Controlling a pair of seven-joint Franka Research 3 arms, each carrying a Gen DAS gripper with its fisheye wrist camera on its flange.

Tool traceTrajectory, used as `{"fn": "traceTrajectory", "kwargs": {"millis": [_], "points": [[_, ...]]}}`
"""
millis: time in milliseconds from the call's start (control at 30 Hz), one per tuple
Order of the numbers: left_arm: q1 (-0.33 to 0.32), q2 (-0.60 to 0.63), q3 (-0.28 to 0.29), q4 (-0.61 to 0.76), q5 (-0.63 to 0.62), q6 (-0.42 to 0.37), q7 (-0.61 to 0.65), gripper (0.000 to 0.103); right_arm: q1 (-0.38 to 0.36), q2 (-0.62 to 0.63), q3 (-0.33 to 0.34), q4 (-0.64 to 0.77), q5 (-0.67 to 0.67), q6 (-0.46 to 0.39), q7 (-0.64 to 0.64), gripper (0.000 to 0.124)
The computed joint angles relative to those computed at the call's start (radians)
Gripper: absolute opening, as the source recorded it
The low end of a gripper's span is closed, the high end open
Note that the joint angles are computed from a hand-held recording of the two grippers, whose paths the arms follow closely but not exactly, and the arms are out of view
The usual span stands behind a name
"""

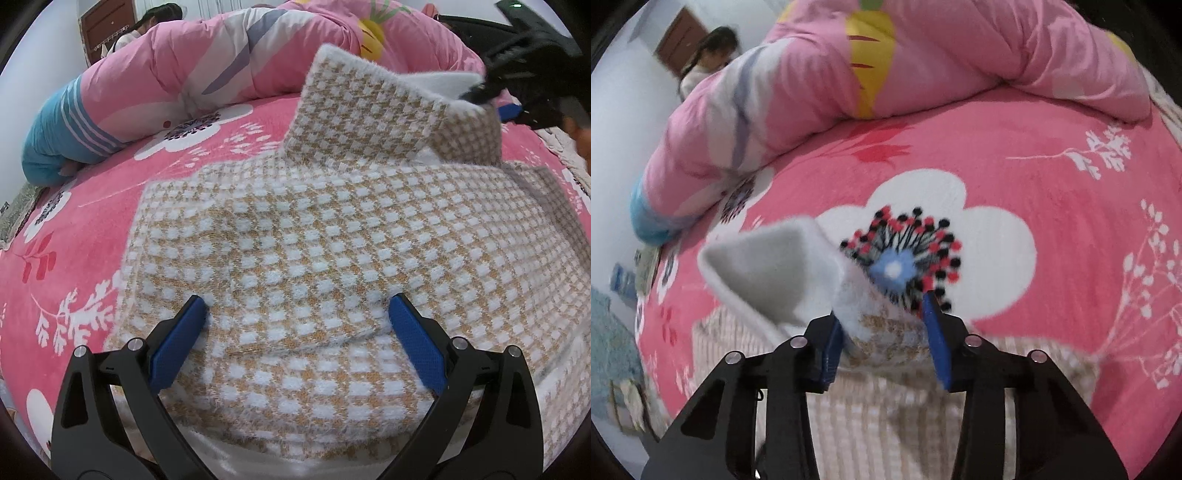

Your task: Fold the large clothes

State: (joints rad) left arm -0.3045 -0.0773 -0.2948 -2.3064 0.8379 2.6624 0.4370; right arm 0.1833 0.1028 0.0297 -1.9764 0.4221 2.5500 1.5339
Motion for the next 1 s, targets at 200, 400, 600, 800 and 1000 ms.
{"fn": "traceTrajectory", "kwargs": {"millis": [200,400,600,800,1000], "points": [[0.007,0.010,-0.005,0.022,-0.012,0.066,-0.015,0.096,0.012,-0.129,0.009,-0.185,0.077,0.032,-0.137,0.035],[0.048,-0.013,-0.024,0.109,0.192,0.148,-0.224,0.096,0.039,-0.209,0.022,-0.334,-0.005,0.153,-0.213,0.033],[0.043,0.135,0.010,0.365,0.022,0.012,0.010,0.096,0.041,-0.240,0.046,-0.409,-0.174,0.272,-0.159,0.034],[-0.044,0.333,0.095,0.526,-0.239,-0.240,0.347,0.096,0.086,-0.357,-0.026,-0.462,-0.037,0.176,-0.292,0.041],[0.030,0.298,0.060,0.397,-0.312,-0.022,0.344,0.096,0.133,-0.427,-0.107,-0.397,0.233,0.076,-0.486,0.041]]}}
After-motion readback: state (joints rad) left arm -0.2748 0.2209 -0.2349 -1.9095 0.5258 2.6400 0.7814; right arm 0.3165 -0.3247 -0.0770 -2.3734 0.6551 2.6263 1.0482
